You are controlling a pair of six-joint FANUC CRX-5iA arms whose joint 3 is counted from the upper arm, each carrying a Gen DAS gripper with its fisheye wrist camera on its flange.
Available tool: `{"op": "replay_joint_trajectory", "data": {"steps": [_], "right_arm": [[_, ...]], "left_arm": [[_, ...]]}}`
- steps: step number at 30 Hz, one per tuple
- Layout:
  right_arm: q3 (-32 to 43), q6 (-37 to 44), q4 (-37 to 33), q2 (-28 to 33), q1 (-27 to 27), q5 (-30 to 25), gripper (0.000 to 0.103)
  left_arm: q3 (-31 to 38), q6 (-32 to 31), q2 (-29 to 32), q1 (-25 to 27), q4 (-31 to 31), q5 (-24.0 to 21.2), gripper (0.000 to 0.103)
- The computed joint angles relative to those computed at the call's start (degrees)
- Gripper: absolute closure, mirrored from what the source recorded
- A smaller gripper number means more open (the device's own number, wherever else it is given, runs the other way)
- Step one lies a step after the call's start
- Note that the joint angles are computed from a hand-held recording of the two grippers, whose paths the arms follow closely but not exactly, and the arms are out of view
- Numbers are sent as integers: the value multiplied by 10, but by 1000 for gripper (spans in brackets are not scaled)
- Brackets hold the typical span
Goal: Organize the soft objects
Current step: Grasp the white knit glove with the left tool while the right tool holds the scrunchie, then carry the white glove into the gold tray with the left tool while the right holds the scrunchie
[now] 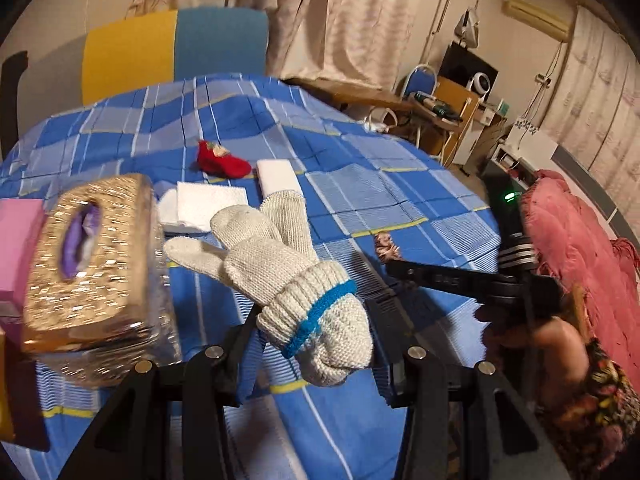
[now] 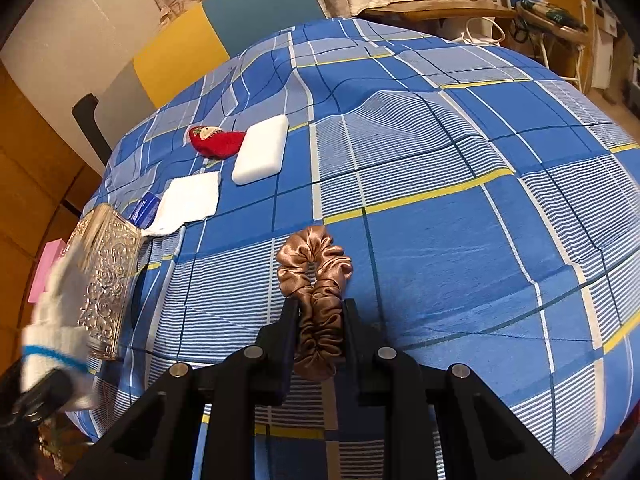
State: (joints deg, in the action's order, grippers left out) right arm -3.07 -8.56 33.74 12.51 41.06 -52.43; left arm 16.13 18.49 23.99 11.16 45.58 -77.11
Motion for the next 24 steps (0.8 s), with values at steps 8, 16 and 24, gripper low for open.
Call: {"op": "replay_joint_trajectory", "data": {"steps": [8, 16, 24], "right_arm": [[10, 13, 6, 11, 7, -9, 81], [5, 2, 32, 10, 12, -13, 81], [-4, -25, 87, 8, 21, -21, 81]], "left_arm": [[12, -30, -5, 48, 51, 12, 56], [86, 19, 43, 93, 53, 23, 56], [231, 151, 143, 134, 12, 28, 56]]}}
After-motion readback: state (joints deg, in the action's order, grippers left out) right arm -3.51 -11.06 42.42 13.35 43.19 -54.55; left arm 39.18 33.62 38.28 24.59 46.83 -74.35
